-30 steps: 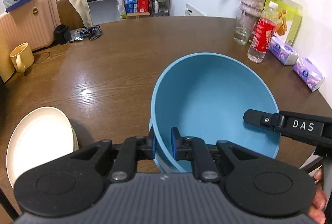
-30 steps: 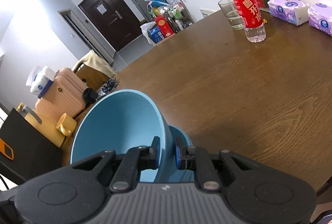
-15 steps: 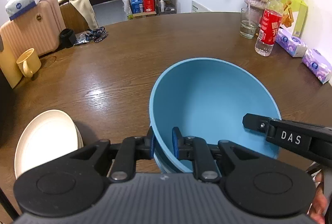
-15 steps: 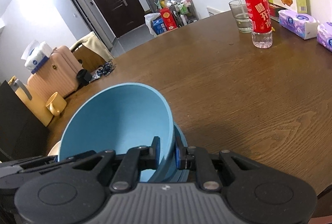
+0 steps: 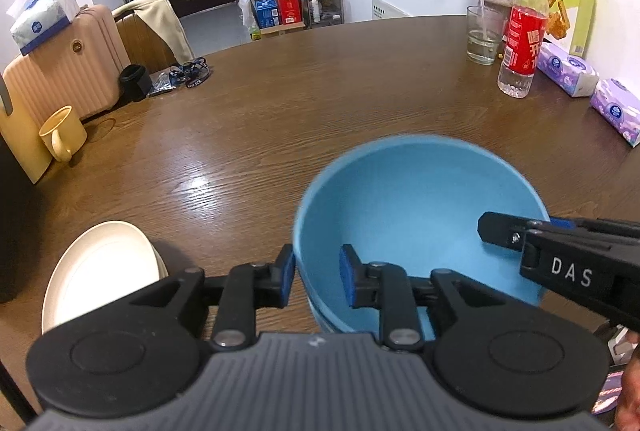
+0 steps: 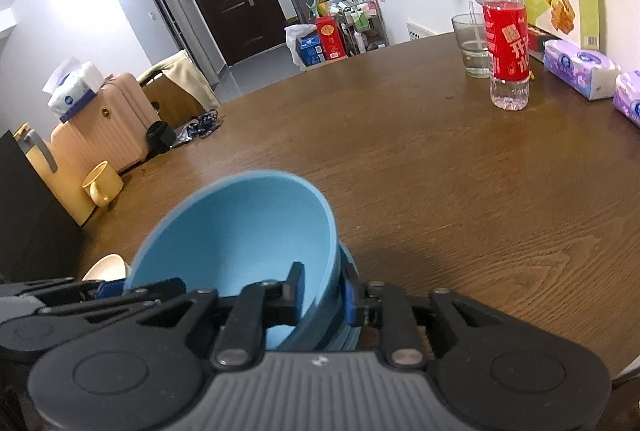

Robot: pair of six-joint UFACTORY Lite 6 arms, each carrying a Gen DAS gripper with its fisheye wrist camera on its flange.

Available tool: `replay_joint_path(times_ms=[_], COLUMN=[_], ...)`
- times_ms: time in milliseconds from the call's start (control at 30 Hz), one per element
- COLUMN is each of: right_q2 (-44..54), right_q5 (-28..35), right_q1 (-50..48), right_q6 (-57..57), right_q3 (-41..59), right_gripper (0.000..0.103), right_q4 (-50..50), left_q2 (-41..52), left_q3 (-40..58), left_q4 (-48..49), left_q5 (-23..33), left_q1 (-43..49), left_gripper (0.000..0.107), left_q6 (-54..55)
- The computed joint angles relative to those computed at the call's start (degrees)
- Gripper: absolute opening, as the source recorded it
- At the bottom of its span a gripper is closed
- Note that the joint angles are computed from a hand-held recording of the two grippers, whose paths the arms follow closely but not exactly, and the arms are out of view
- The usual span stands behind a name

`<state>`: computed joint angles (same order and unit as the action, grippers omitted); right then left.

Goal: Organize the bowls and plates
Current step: 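Lower the bowl into the nested bowls and open both grippers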

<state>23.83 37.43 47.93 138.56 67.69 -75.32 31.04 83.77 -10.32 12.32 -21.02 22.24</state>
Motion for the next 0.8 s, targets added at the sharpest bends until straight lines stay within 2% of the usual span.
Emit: replay_joint_path(times_ms=[67, 133, 433, 467, 533, 800], right_q2=[0.3, 0.3, -2.6, -2.7, -3.2, -2.4], right_q5=[0.8, 1.4, 2.0, 2.2, 1.8, 1.5], right_q1=[0.3, 0.5, 1.1, 1.4, 1.8, 1.6], right_q6=[-1.8, -2.7, 1.7, 2.2, 4.3, 5.5], right_q3=[0.6, 0.8, -3.8, -4.2, -5.2, -4.9], right_gripper=[0.027, 0.027, 0.029, 0.028, 0.018, 0.015], right_q4=[0.9, 1.2, -2.2, -2.5, -4.4, -4.3], left_q2=[0.0, -0.2, -1.5, -1.5, -1.5, -1.0], left_q3=[-0.1, -0.5, -2.3, -2.2, -2.2, -2.2], left_q4=[-0.3, -0.7, -9.1, -10.1, -11.1, -14.0], left_q5=[-0.1, -0.6, -1.8, -1.7, -1.6, -1.2], left_q1=[0.0, 0.2, 2.0, 2.2, 2.4, 3.0], left_gripper=[0.026, 0.035, 0.041, 0.041, 0.041, 0.041], left_q6=[0.4, 0.9, 9.5, 10.5, 11.4, 14.4])
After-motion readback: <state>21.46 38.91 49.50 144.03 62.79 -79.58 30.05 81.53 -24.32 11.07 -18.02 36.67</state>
